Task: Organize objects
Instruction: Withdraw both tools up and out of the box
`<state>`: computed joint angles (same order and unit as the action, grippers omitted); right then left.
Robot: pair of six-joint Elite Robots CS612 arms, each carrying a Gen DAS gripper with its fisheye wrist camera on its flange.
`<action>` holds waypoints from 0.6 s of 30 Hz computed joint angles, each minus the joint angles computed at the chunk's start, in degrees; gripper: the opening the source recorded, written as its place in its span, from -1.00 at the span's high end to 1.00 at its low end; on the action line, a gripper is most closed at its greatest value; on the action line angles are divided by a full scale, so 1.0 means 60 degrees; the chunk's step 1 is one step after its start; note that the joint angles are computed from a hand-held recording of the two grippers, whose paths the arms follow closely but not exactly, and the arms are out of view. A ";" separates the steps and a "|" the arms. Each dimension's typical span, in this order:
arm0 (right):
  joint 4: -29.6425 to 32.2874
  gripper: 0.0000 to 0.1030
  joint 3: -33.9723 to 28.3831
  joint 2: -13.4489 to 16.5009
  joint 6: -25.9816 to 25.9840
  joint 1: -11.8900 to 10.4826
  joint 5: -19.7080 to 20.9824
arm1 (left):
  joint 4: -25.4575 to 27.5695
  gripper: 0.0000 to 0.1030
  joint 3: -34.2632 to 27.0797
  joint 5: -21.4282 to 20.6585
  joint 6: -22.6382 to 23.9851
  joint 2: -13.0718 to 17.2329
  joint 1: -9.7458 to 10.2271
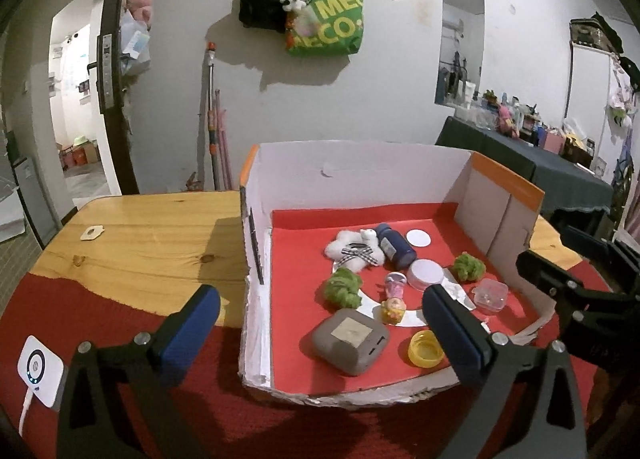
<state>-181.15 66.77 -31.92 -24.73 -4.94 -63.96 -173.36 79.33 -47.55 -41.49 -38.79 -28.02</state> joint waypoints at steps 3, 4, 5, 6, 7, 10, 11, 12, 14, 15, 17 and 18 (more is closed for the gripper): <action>0.0016 -0.64 -0.0133 0.0117 0.0257 -0.0016 -0.0014 | 0.0255 -1.00 -0.0112 0.0099 -0.0088 0.0076 0.0011; 0.0061 -0.64 -0.0171 0.0144 0.0219 -0.0014 -0.0002 | 0.0360 -1.00 -0.0158 0.0142 -0.0145 0.0111 0.0017; -0.0021 -0.64 -0.0193 0.0181 0.0215 0.0000 -0.0080 | 0.0433 -1.00 -0.0202 0.0163 -0.0162 0.0148 0.0025; -0.0066 -0.64 -0.0212 0.0209 0.0162 0.0020 -0.0172 | 0.0443 -1.00 -0.0200 0.0168 -0.0162 0.0159 0.0029; -0.0036 -0.64 -0.0233 0.0232 0.0005 0.0046 -0.0241 | 0.0500 -1.00 -0.0235 0.0163 -0.0179 0.0188 0.0037; 0.0227 -0.64 -0.0323 0.0301 -0.0168 0.0091 -0.0357 | 0.0554 -1.00 -0.0276 0.0223 -0.0182 0.0243 0.0035; 0.0305 -0.64 -0.0353 0.0326 -0.0197 0.0100 -0.0396 | 0.0542 -1.00 -0.0276 0.0247 -0.0180 0.0253 0.0034; 0.0311 -0.64 -0.0382 0.0357 -0.0174 0.0103 -0.0422 | 0.0541 -1.00 -0.0279 0.0287 -0.0199 0.0266 0.0030; 0.0462 -0.64 -0.0436 0.0386 -0.0084 0.0097 -0.0456 | 0.0645 -1.00 -0.0273 0.0261 -0.0367 0.0270 0.0045; 0.0543 -0.64 -0.0450 0.0386 -0.0060 0.0085 -0.0399 | 0.0662 -1.00 -0.0258 0.0205 -0.0426 0.0264 0.0057; 0.0490 -0.64 -0.0444 0.0391 0.0035 0.0072 -0.0412 | 0.0666 -1.00 -0.0248 0.0012 -0.0496 0.0260 0.0095; 0.0475 -0.64 -0.0444 0.0394 0.0063 0.0070 -0.0424 | 0.0682 -1.00 -0.0246 -0.0048 -0.0523 0.0257 0.0108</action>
